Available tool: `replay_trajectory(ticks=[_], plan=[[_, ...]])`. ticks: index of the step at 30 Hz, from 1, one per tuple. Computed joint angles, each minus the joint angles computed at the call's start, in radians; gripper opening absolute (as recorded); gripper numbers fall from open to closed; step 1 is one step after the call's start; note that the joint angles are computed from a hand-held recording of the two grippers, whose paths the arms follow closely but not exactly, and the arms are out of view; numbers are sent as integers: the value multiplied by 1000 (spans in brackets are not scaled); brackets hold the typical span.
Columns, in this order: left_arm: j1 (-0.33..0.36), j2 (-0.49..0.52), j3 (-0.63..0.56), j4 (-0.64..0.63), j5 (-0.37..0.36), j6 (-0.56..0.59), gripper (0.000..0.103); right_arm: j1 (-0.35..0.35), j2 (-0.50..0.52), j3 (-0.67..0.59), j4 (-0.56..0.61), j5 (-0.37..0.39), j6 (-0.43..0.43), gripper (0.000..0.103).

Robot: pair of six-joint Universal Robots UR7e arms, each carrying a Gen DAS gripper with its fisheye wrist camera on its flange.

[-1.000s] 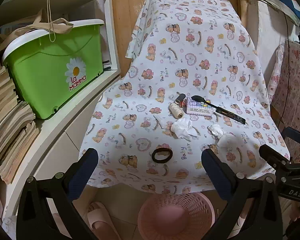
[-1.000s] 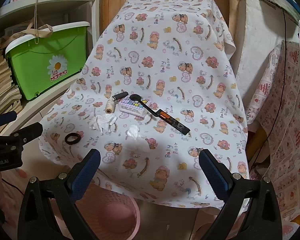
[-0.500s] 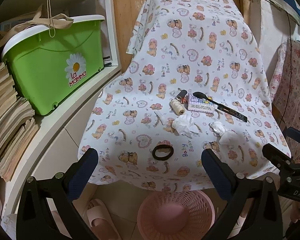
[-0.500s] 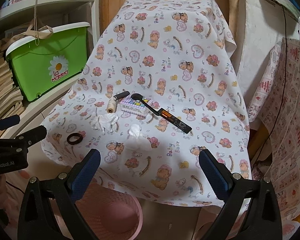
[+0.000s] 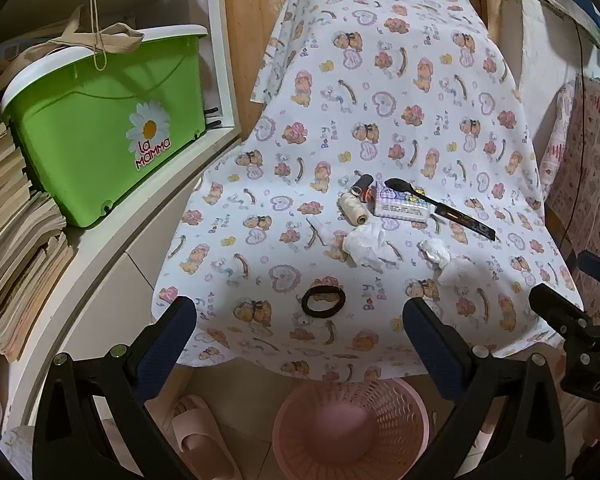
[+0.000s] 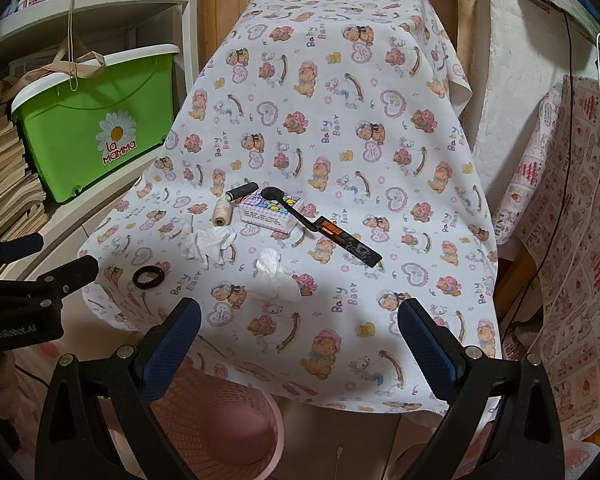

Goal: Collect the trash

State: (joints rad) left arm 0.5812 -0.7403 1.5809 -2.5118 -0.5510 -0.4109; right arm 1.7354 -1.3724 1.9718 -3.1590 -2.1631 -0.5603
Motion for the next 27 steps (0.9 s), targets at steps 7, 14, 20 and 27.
replay_trajectory(ticks=[7,14,20,27], plan=[[5,9,-14,12,-4,-2,102,0,0,0,-1,-1,-1,100],[5,9,-15,16,-6,-4,102,2,3,0,-5,-4,0,100],[6,6,-16,30,-8,-15,102,2,5,6,-28,-7,-26,100],[12,4,-34,104,-7,-70,102,7,12,9,-50,-12,-57,100]])
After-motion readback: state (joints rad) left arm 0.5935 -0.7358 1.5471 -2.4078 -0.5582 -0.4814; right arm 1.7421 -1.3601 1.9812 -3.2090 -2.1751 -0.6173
